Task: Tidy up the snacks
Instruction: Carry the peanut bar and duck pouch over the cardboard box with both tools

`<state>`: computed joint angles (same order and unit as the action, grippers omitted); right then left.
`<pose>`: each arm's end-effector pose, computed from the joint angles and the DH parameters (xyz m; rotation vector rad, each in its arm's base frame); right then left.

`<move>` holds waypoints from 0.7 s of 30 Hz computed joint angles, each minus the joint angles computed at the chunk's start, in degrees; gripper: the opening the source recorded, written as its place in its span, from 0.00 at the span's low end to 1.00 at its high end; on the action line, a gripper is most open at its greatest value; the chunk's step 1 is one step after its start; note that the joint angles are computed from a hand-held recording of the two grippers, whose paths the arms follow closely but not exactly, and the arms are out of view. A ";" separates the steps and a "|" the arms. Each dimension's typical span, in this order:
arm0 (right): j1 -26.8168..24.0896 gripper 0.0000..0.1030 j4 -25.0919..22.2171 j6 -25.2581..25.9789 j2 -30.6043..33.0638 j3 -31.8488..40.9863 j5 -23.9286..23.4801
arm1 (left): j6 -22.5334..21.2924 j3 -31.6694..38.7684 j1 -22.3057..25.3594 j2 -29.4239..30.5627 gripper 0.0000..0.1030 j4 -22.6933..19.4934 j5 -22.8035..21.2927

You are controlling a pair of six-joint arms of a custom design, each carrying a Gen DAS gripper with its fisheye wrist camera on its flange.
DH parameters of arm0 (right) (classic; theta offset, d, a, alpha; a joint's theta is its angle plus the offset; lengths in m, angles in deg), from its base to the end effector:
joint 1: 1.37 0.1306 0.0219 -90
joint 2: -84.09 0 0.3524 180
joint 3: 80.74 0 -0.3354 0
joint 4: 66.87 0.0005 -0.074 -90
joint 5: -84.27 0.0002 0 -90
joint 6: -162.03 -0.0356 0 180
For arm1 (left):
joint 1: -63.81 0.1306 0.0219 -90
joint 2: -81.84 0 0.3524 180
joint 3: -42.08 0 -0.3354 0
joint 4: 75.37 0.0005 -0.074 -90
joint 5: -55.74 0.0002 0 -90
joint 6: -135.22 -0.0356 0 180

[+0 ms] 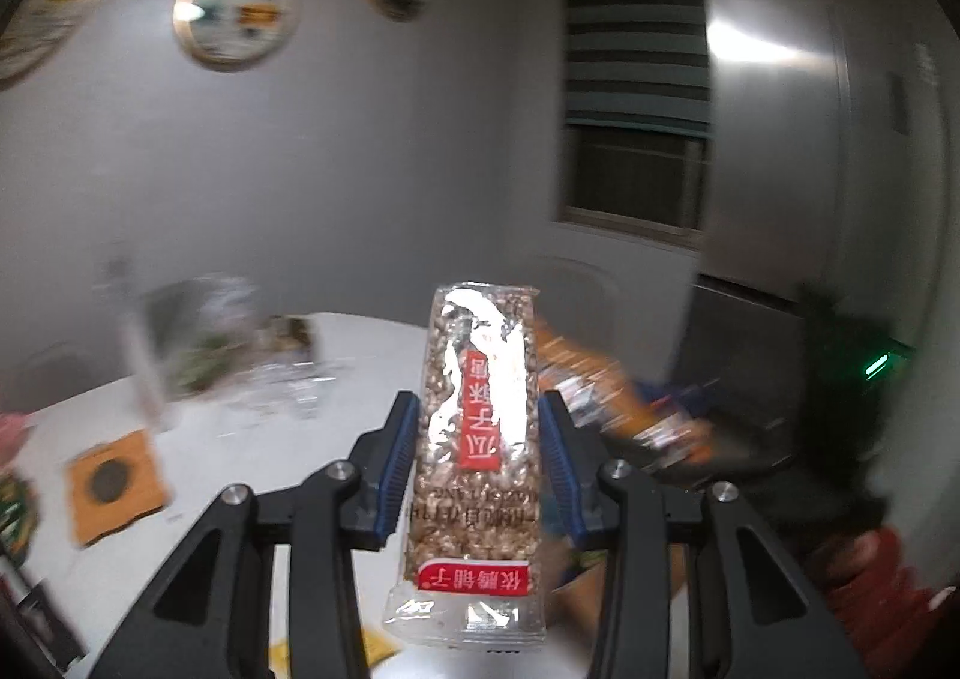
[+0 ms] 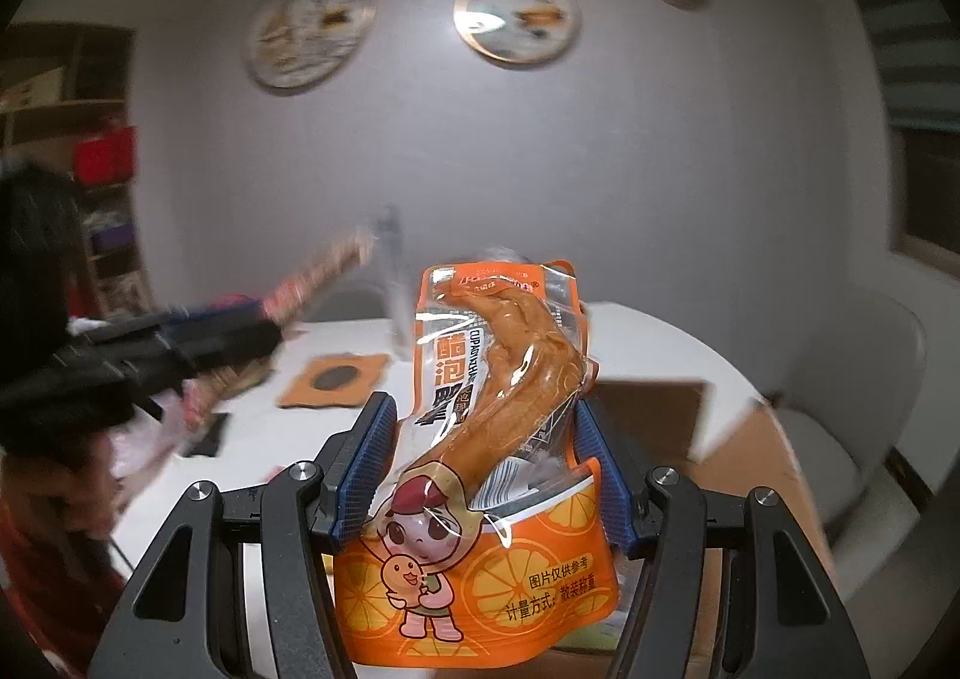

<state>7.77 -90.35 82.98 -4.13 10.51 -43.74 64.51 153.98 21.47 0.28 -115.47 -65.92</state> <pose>0.4521 0.0944 0.4380 -0.7506 1.7986 0.6355 0.3766 -0.3186 0.5103 0.0549 1.9643 -0.1406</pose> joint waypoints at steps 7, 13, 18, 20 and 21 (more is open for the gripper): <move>-1.42 0.56 -1.78 5.20 6.23 3.21 1.48 | -0.56 19.47 2.96 14.92 0.37 -11.57 11.85; -0.93 0.58 -3.23 8.59 9.57 6.01 3.53 | -0.56 34.91 4.62 24.59 0.37 -23.39 15.00; -0.17 0.61 -4.64 11.27 10.95 7.51 7.04 | -1.16 45.40 5.24 31.17 0.37 -31.44 15.99; 0.24 0.61 -5.38 11.88 10.68 7.68 7.97 | -1.50 49.41 5.18 33.47 0.37 -33.93 15.99; 0.32 0.61 -5.83 11.83 10.73 7.99 8.21 | -1.75 53.14 5.19 35.41 0.37 -36.25 16.12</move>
